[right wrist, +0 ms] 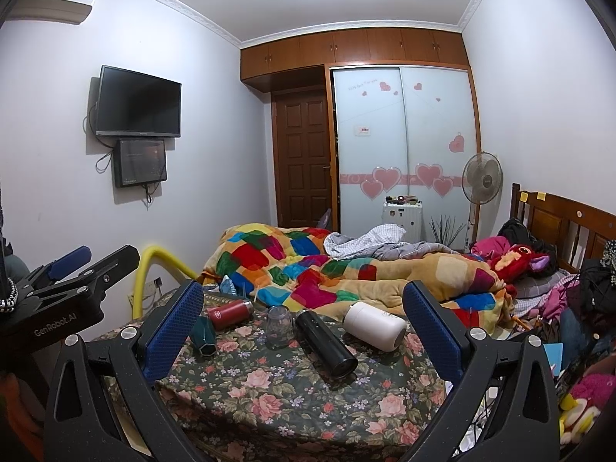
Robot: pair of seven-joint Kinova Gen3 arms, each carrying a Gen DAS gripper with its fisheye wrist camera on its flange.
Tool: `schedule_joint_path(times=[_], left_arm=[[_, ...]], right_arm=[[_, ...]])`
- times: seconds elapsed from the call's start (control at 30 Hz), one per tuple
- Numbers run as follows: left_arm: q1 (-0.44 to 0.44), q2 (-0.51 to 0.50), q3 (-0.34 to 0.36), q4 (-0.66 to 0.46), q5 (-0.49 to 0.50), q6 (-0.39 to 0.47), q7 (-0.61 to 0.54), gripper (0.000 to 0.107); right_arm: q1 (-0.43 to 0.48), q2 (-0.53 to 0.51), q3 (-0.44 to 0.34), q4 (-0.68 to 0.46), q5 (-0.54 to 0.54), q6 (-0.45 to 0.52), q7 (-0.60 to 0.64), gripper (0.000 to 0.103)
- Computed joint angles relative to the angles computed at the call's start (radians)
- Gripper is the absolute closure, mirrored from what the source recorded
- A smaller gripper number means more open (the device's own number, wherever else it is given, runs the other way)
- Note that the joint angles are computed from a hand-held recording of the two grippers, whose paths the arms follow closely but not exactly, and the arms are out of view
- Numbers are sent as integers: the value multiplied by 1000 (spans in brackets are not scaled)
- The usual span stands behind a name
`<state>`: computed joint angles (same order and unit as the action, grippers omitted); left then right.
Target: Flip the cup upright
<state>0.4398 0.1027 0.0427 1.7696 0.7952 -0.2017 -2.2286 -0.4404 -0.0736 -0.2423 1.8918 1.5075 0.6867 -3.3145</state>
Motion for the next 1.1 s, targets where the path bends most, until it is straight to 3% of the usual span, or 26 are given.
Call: schedule_joint_path(times=[0.87,1.1], left_arm=[[22,9,-13,-12,45,9,-49,5],[31,13,-19,-16,79,7,-78,5]], right_arm=[[-6,6,-1,-5,-4,9,3,0],[10,17,20,-12,-18,-29,17,0]])
